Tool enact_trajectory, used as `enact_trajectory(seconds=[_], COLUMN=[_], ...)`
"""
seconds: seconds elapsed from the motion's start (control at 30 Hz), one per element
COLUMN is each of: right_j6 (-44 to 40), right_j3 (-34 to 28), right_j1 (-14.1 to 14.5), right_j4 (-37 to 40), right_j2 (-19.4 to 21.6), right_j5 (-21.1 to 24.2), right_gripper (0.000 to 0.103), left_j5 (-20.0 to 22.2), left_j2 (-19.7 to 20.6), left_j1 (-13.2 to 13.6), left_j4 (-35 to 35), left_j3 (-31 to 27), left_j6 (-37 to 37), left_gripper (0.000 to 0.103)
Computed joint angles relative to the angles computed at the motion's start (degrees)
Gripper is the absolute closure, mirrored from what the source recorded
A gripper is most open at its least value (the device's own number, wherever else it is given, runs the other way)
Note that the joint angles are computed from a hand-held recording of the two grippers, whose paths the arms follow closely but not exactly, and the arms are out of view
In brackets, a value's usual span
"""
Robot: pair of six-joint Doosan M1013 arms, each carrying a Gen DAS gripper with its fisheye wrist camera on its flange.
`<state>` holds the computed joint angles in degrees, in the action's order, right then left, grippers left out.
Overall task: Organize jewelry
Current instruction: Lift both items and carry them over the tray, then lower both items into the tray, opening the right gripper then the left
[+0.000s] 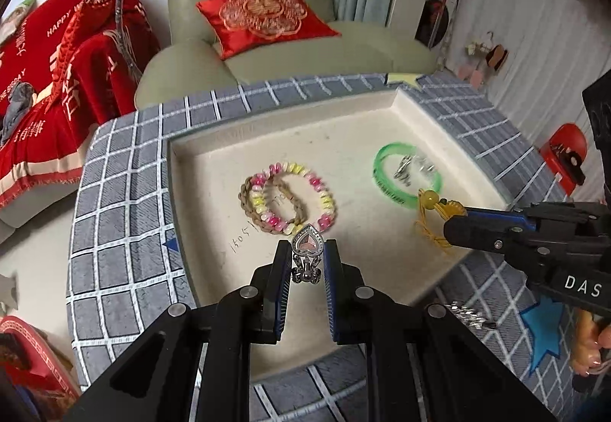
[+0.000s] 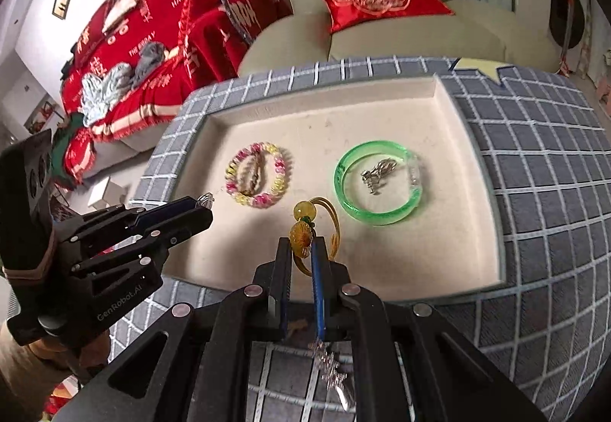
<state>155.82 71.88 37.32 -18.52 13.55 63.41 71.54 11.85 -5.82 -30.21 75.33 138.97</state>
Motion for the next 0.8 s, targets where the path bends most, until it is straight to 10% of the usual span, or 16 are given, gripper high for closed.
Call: enact_trajectory(seconds=[0.8], right_j6=[0.32], right_j3=[-0.89], right_j1=[-2.80], right_j4=[-2.44], right_j2=[2.41], right_j5=[6.85], right_gripper=[0.092], left_j5=[-7.71], left_j2=[-0.39], left_j1=[-3.25], left_j4=[7.46], left_j3=[2.59], left_j6=[-6.90], left_gripper=[0.070])
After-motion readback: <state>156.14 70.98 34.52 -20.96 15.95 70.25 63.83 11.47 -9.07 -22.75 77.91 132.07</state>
